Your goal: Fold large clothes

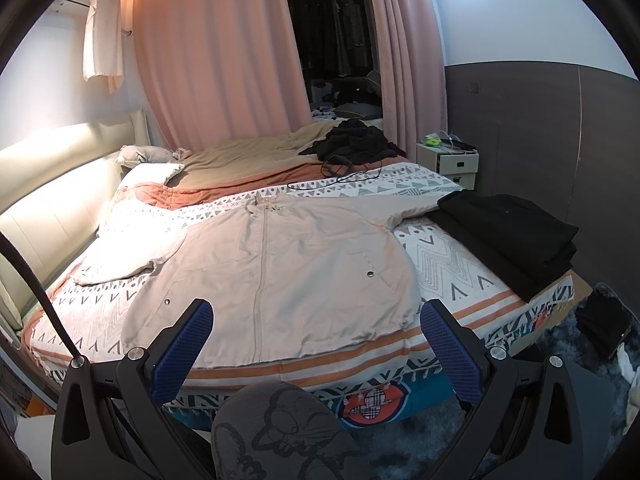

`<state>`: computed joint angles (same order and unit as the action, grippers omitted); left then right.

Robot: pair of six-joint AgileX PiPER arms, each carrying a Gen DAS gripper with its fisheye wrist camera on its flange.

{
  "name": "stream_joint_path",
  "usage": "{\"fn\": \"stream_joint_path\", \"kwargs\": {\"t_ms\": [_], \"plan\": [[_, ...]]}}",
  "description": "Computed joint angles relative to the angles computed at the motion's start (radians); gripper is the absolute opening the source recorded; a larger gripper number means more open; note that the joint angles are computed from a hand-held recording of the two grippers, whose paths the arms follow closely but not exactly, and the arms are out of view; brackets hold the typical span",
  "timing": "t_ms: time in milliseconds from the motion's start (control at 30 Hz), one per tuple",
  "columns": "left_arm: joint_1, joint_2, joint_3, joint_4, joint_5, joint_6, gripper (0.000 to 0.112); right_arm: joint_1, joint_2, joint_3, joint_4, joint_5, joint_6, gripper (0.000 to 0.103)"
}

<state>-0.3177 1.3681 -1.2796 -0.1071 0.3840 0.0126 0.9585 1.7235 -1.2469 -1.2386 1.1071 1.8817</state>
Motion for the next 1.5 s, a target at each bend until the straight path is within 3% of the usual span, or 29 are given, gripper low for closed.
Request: {"fn": "stream_joint_path", "kwargs": {"t_ms": [433, 867, 1233, 1500], "plan": [[0.072, 0.049, -0.041, -0.141, 0.013, 0.134, 0.103, -0.045, 0.032, -0.043, 0.007, -0.049, -0.038, 0.103], [0.166, 0.143, -0.12, -0.236, 0.034, 0.214, 0.103, -0.122, 0.152, -0.235, 0.034, -0.131, -0.181, 0.103], [0.299, 0.308, -0.252, -0.27, 0.077, 0.217, 0.103, -0.226, 0.29, -0.428, 0.112, -0.283, -0.356, 0.103], [0.382, 0.478, -0.434, -0.221, 0.14, 0.137, 0.103, -0.322, 0.442, -0.664, 0.293, -0.394, -0.617, 0.103]]}}
